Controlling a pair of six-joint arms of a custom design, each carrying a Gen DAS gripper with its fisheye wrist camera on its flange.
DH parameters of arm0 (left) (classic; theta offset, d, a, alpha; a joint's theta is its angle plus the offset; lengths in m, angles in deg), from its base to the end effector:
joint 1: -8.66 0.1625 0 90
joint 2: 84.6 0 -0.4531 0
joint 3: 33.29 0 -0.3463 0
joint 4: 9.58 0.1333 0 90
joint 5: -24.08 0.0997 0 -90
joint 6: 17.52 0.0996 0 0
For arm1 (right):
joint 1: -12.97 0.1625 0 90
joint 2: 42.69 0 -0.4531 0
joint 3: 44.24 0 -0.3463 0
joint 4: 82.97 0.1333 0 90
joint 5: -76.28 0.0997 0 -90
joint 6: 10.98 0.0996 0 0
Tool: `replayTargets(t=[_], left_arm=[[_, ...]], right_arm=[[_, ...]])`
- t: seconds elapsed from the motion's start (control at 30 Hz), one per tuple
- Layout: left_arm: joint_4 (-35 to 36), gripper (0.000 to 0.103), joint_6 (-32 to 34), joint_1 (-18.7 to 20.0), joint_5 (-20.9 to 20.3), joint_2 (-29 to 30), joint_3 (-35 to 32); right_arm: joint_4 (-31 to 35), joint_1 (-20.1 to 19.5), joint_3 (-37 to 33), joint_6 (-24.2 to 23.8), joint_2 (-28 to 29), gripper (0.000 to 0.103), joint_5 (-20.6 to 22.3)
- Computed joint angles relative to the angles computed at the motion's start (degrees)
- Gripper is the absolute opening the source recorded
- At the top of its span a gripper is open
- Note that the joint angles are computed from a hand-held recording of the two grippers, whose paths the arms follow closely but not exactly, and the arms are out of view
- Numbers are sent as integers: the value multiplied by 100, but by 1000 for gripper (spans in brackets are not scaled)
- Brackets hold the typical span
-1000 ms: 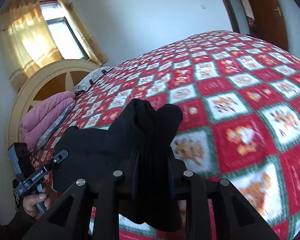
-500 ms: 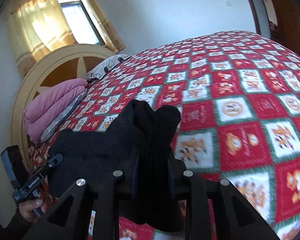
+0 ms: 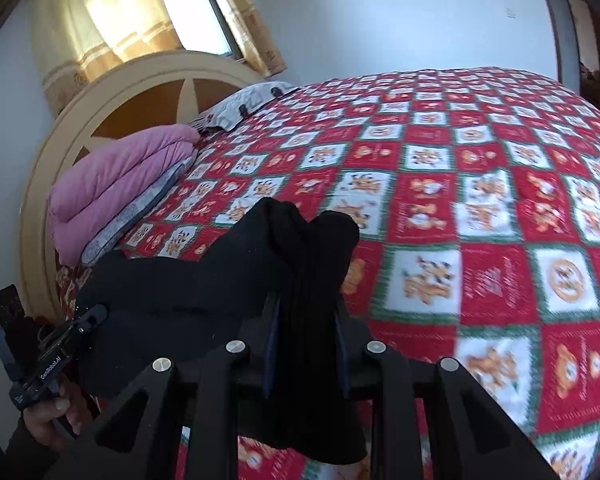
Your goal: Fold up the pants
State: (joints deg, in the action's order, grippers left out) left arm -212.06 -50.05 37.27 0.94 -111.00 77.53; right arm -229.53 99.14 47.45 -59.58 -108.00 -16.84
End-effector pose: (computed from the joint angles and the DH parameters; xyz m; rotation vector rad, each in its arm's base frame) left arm -0.3716 -0.4588 0.0317 0.2006 2.2644 -1.4647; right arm 0.0851 -0.6428 0.3845 1.0439 -2.5883 0.6415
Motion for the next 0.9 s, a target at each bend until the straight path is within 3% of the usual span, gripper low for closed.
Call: replayTargets(t=[0.23,0.57,0.77,0.9], left_arm=[[143,12,-314,136,207,-176,266],[378,12,-705,373,174,-176,452],[805,28,-1126,459,117,-178,485],[1145,52,-1513,510,57,-227,538]], right_arm=[[-56,274,-166,28,435,25,-151],[-66,374,-458,32,1007,25,-616],[113,255,-660,203,1167,27,-717],[128,196,-758,358,1258,37,-877]])
